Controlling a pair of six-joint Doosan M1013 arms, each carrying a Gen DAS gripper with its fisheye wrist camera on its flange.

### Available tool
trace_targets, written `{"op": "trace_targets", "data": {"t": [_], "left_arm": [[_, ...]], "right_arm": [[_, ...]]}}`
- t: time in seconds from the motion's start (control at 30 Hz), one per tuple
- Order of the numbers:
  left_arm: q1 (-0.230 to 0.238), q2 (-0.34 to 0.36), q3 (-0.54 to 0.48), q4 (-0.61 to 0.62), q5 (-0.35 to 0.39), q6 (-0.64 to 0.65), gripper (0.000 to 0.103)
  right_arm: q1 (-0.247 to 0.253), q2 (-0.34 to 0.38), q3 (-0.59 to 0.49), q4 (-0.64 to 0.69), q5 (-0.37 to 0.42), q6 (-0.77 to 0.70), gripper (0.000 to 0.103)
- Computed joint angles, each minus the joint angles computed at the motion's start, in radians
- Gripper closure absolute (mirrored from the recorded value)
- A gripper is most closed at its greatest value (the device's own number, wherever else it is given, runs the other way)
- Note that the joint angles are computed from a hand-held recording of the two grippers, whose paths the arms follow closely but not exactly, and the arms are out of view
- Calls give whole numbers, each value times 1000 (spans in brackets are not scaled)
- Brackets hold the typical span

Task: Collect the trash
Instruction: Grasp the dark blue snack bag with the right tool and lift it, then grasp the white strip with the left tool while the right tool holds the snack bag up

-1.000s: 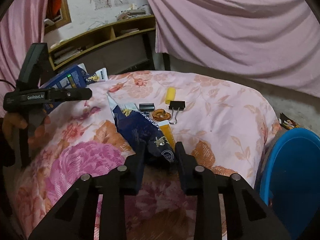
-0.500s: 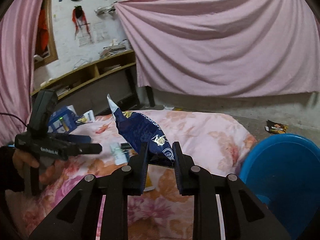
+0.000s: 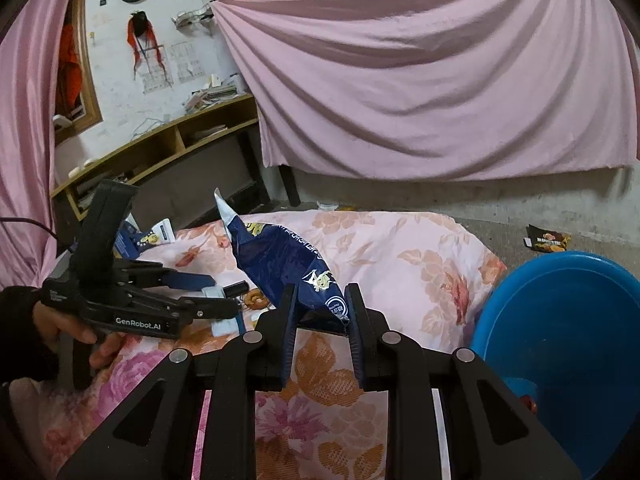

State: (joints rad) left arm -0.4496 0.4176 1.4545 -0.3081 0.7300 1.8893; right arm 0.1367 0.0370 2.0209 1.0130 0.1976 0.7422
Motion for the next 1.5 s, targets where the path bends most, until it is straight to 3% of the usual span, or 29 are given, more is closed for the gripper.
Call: {"op": "trace_targets", "data": {"t": [0.2, 0.43, 0.5, 0.6, 0.63, 0.7, 0.87, 0.97, 1.1, 1.2, 1.33, 1.5], "left_arm": [[3, -16, 30, -12, -28, -6, 79], [3, -39, 46, -71, -2, 68, 83], [14, -39, 39, -126, 43, 122, 83], [28, -42, 37, -184, 73, 199, 74], [27, -45, 39, -176, 64, 211, 60], [25, -47, 42, -169, 52, 223, 50], [35, -33, 32, -259, 97, 271, 46], [21, -35, 31, -228, 97, 258, 37], [-6, -49, 47, -160, 71, 225, 37], [-27, -61, 62, -98, 39, 179, 42], [-33, -71, 77, -90, 4, 155, 72], [-38, -86, 103, -103, -21, 165, 86]], "right_arm": [[-4, -2, 3, 11, 11, -2, 82], [-9, -4, 4, -18, 29, 38, 82], [-14, -4, 2, -48, 34, 65, 82], [-17, -4, 1, -88, 37, 111, 82], [-17, -3, 1, -104, 37, 129, 82], [-18, -1, -2, -115, 38, 143, 82], [-16, 7, -8, -170, 40, 202, 82], [-16, 11, -10, -188, 46, 225, 82], [-20, 10, -10, -181, 49, 222, 82], [-24, 8, -9, -156, 51, 201, 82], [-26, 1, -3, -143, 46, 192, 82], [-32, -3, 7, -108, 47, 171, 82]]}}
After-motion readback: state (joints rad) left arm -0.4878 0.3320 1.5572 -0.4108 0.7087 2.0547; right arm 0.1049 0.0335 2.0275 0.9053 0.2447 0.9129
